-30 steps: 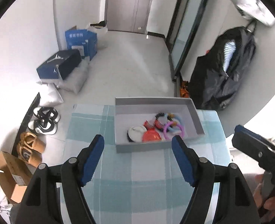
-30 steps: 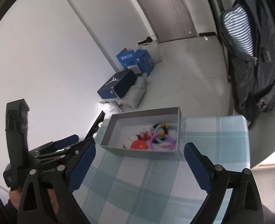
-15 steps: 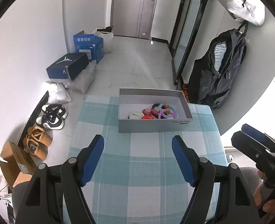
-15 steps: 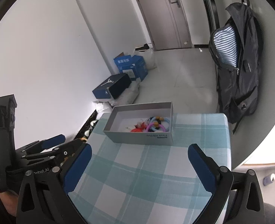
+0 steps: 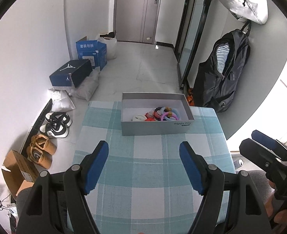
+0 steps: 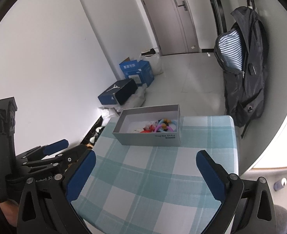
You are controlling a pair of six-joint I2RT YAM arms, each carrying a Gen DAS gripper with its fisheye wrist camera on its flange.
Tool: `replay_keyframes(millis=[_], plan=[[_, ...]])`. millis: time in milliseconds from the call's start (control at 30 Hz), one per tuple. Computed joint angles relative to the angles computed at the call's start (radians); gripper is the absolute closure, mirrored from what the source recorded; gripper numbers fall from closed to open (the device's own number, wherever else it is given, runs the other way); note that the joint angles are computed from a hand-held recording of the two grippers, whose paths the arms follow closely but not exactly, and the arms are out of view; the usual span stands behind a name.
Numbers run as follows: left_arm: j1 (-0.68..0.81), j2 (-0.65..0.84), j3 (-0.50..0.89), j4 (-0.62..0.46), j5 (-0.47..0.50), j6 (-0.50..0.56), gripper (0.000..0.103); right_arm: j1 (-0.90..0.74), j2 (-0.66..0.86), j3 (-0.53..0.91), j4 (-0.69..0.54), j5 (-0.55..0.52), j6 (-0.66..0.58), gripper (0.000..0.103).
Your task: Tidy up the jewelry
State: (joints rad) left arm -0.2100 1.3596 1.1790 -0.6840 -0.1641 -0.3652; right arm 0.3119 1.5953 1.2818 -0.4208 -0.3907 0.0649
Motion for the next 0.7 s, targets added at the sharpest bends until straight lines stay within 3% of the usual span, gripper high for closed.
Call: replay_keyframes(millis=[700], plan=[[0.005, 0.005, -0.013, 0.017, -0.001, -0.002, 0.032, -0.007, -0.005, -0.008, -0.001, -0.002, 0.001, 0.000]])
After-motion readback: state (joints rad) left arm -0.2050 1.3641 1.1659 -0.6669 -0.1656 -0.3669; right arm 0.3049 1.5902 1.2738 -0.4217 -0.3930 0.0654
